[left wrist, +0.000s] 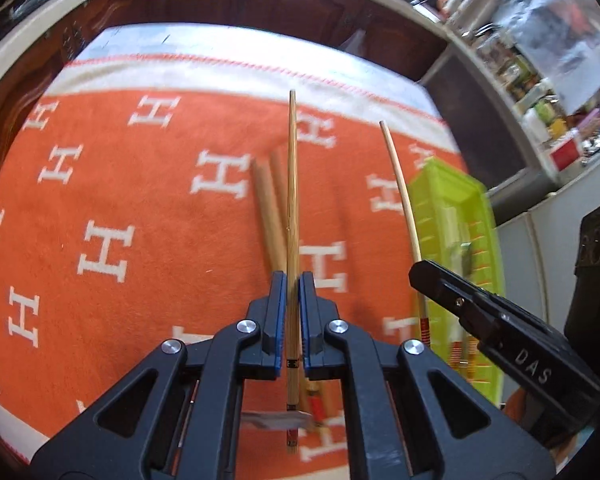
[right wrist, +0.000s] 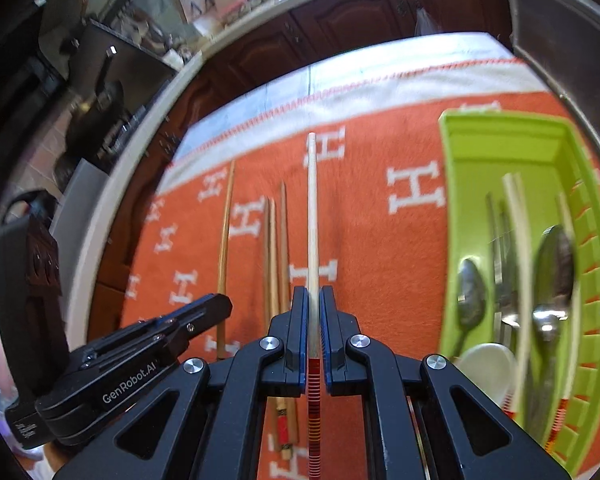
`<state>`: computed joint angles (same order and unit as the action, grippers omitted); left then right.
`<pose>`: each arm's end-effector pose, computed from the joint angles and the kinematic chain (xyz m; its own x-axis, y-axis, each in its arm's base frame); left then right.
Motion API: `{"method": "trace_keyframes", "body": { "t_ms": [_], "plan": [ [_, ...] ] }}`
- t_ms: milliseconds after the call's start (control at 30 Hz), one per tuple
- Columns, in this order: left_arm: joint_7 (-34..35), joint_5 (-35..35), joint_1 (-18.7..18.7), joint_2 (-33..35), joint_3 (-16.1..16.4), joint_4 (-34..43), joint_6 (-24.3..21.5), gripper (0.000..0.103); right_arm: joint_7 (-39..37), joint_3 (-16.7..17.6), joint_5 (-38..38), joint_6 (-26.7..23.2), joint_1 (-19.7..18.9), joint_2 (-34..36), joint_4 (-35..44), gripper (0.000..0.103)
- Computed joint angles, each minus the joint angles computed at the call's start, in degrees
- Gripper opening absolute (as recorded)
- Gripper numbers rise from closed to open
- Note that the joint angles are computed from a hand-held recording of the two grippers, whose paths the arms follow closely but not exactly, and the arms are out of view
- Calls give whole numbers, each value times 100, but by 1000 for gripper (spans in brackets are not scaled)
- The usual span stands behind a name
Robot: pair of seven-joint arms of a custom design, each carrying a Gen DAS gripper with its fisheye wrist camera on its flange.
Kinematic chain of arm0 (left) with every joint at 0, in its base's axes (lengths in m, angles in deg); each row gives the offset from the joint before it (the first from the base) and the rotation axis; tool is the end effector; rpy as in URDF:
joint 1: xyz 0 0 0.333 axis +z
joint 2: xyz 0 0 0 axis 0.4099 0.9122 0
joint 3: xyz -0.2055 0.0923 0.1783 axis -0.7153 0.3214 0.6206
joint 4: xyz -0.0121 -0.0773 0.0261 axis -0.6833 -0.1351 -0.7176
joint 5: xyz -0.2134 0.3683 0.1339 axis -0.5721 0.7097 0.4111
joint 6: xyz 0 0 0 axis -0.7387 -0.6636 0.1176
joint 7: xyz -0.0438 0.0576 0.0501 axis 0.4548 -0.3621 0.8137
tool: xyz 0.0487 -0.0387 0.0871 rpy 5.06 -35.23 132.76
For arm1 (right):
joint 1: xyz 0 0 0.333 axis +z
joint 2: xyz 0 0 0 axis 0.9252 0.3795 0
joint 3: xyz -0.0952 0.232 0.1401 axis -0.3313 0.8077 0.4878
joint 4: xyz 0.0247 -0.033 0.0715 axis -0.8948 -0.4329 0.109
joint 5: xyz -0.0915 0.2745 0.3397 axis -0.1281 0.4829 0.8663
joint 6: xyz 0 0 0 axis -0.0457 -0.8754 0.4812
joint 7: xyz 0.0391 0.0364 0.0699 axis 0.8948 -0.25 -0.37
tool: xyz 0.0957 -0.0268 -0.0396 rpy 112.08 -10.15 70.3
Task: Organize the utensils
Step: 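Carry both chopsticks with both tools over the green tray, then lower the chopsticks into the tray and open both tools, then move both open tools back over the last chopsticks and metal spoon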
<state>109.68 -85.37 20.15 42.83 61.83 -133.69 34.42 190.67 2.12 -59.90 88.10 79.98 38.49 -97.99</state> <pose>0.5874 -0.1171 0.5766 -0.4634 -0.8371 0.2906 -0.8569 0.3399 -0.3875 0.5062 0.2069 0.5470 -0.3802 -0.8004 -0.4634 -0.7246 0.5692 -0.3886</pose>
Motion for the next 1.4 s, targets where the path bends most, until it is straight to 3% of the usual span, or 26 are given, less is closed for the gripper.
{"method": "trace_keyframes", "body": {
  "t_ms": [267,567,667,933,1067,1200,1400],
  "plan": [
    [414,-586,-300,-408,-9,144,-633,4,473,220,-422,-556,-391,-1387,-516,6],
    [290,-367,-814,-692,-268,-212,-936,4,764,256,-429,-1596,-614,-2774,-1364,6],
    [217,-261,-932,-666,-329,-299,-973,4,721,247,-339,-1792,-593,-2986,-1569,6],
    [302,421,-1101,-959,-419,-793,-484,5,679,242,-152,-1742,-574,-3057,-1937,12],
    [253,782,-1078,-1135,-351,-954,-223,15,693,294,-194,-1717,-583,-3139,-2025,16],
    [233,942,-1033,-1336,-228,-1116,4,44,706,332,-189,-1775,-544,-3093,-1953,20],
    [231,1059,-931,-1485,-54,-1216,194,48,785,446,-240,-1987,-455,-2986,-1817,32]
  ]
}}
